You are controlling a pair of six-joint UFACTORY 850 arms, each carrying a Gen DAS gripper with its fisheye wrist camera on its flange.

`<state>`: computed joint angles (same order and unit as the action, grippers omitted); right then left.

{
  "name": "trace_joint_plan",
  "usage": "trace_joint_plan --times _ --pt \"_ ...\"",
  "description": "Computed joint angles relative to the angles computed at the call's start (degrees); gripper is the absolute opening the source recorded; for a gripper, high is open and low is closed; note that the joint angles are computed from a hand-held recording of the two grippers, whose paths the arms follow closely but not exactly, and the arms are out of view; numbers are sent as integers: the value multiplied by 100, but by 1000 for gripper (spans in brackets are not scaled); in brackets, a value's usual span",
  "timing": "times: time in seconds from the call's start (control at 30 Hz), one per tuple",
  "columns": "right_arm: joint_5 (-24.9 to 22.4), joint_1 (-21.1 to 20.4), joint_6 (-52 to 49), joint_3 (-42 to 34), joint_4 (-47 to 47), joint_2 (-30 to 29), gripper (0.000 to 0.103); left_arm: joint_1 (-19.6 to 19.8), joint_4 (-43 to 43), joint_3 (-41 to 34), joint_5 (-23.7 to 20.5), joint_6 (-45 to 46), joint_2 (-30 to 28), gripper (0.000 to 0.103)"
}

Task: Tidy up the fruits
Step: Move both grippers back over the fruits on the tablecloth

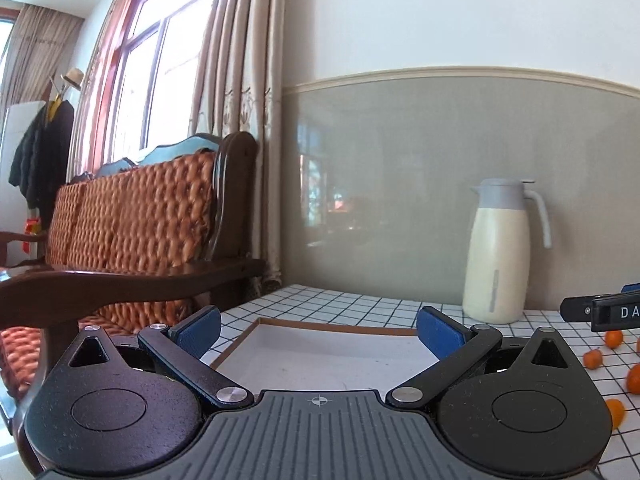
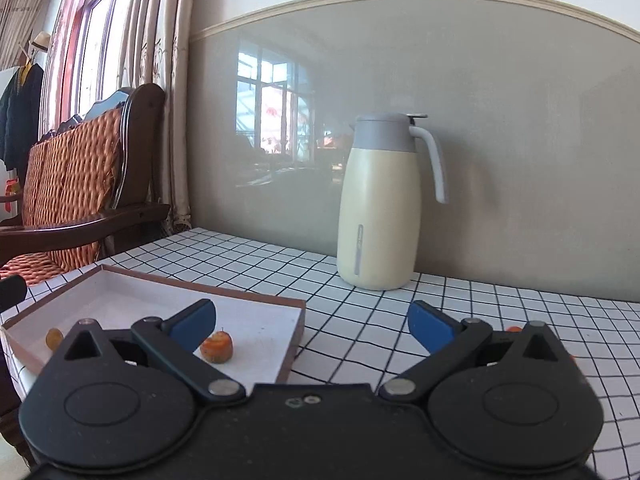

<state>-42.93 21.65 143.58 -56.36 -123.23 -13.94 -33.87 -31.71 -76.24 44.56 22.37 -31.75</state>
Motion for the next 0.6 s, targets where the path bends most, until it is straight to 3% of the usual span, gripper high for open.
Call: trace_joint_plan --times 0.4,0.6 --pt "-1030 481 -213 1164 421 898 97 -315 795 729 -168 -631 555 103" --pt "-1322 684 -295 1688 799 1238 97 -542 657 830 -318 -358 650 103"
